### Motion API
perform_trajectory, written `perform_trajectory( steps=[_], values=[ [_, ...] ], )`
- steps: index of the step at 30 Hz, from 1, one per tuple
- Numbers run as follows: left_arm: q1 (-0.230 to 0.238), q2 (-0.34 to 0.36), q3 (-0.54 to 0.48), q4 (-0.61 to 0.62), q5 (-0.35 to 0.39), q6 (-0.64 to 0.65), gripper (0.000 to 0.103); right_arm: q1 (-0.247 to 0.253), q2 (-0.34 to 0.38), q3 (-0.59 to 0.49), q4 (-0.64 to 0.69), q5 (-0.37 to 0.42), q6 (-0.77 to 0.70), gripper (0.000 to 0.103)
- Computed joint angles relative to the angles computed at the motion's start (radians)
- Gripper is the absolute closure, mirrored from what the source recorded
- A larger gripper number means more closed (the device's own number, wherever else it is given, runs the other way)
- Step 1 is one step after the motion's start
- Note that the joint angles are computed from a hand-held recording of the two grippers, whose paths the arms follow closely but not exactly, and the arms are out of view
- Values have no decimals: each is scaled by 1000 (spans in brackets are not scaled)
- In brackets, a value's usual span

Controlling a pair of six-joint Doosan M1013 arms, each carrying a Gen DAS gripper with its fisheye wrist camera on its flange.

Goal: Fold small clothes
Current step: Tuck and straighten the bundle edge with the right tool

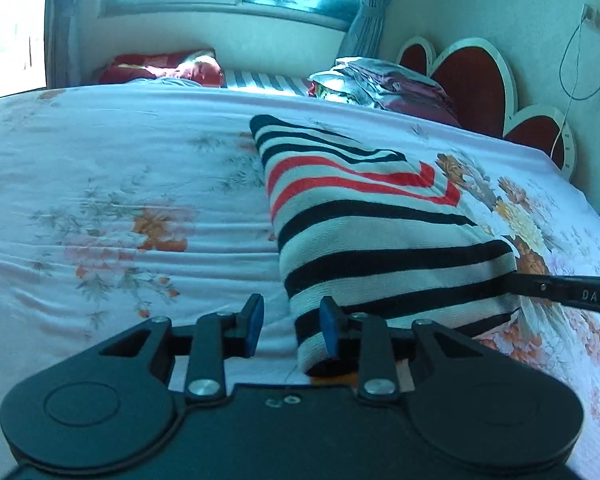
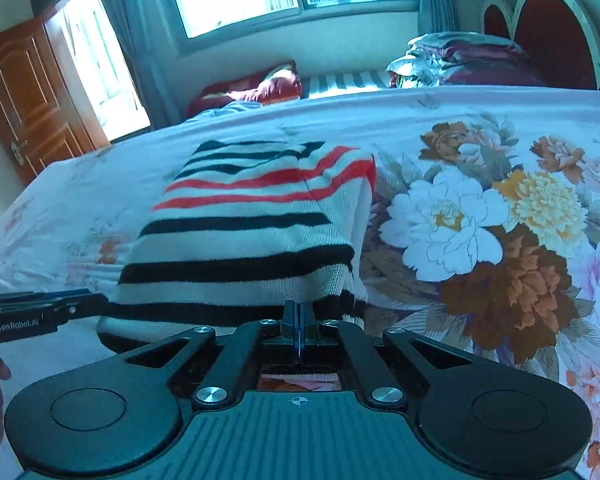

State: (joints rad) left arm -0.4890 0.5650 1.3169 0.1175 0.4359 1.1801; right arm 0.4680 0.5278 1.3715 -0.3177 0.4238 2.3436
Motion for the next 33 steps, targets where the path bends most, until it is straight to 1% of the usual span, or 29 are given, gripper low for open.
perform_trajectory(
  steps=[1, 3, 4, 5, 7, 9, 11, 12, 14, 15, 17, 18, 19, 20, 23, 26, 28, 29, 30, 31, 32, 33],
  values=[
    [0, -15, 30, 3, -16, -14, 74, 1, -7, 11, -22, -5, 33, 103],
    [-5, -41, 87, 13, -52, -26, 75, 1, -18, 29, -14, -5, 61, 103],
    [-10, -47, 106, 32, -58, -44, 75, 1, -21, 37, -13, -5, 69, 103],
    [-14, -47, 112, 21, -55, -31, 75, 3, -23, 45, -33, -8, 87, 103],
    [-24, -36, 107, 36, -45, -50, 75, 6, -23, 50, -31, -6, 93, 103],
    [-32, -23, 93, 111, -55, -131, 75, 6, -20, 47, -26, -9, 91, 103],
    [-42, -9, 75, 244, -61, -261, 74, 7, -18, 49, -42, -32, 105, 103],
    [-47, -1, 64, 318, -46, -331, 73, 7, -16, 48, -38, -40, 102, 103],
    [-48, 12, 50, 350, -42, -364, 73, 8, -8, 42, -50, -49, 104, 103],
    [-50, 15, 51, 390, -42, -400, 72, 8, -3, 38, -46, -49, 94, 103],
    [-55, 13, 59, 447, -43, -452, 71, 8, 11, 25, -63, -20, 99, 103],
    [-58, 11, 64, 498, -28, -520, 71, 7, 17, 21, -59, -4, 96, 103],
    [-57, 9, 68, 497, -24, -541, 69, 4, 21, 19, -28, 4, 74, 103],
    [-56, 7, 71, 493, -24, -555, 68, 3, 22, 27, -34, -8, 80, 103],
    [-54, 6, 64, 467, -9, -534, 68, 9, 25, 18, -65, 13, 77, 103],
    [-53, 3, 62, 454, 2, -512, 66, 1, 19, 29, -17, -4, 42, 103],
    [-52, -8, 73, 442, 10, -493, 66, 0, 14, 28, 5, 6, 12, 103],
    [-53, -17, 80, 445, 30, -496, 73, 3, 9, 28, -8, 13, 19, 103],
    [-60, -26, 84, 500, 77, -550, 78, 8, -2, 35, -62, 8, 65, 103],
    [-58, -40, 101, 529, 77, -583, 75, 13, -13, 45, -129, -3, 116, 103],
    [-54, -52, 114, 534, 61, -598, 75, 15, -22, 51, -159, -20, 123, 103],
    [-49, -57, 113, 514, 44, -587, 75, 16, -23, 48, -168, -25, 110, 103]
  ],
)
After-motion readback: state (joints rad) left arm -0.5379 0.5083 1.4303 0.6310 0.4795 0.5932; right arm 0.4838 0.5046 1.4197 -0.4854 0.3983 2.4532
